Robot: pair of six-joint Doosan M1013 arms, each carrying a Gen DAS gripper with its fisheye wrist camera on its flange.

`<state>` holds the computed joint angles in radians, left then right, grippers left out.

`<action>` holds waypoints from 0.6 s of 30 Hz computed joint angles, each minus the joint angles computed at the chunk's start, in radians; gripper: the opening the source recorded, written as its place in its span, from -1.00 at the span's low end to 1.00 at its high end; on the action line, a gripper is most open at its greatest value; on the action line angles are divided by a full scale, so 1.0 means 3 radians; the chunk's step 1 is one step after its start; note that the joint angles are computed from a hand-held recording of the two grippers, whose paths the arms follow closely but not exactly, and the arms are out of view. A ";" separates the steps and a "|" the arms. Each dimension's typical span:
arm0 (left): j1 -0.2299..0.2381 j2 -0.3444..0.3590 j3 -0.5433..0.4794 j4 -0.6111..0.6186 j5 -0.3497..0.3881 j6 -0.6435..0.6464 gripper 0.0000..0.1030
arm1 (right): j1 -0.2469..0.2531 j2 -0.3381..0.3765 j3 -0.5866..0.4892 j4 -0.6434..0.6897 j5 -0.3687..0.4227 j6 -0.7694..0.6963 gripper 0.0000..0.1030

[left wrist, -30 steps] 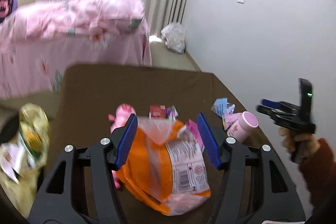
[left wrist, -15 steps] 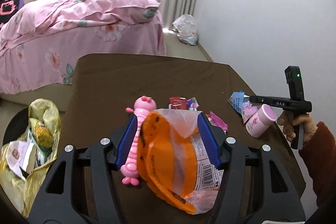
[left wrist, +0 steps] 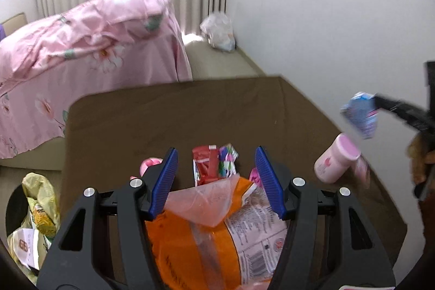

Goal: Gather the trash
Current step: 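Grasp the pink-yellow snack bar with the left tool while the right tool grasps a blue-white wrapper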

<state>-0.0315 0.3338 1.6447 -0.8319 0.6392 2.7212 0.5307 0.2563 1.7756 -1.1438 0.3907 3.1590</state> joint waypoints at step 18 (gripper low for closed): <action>0.0294 -0.0119 0.0306 0.0133 0.1068 -0.0093 0.09 | 0.0382 -0.0124 0.0236 -0.0122 0.0180 0.0223 -0.84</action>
<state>0.0566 0.2980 1.7366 -0.7919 0.9598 2.6933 0.6452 0.2193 1.8465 -1.1803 0.4446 3.2259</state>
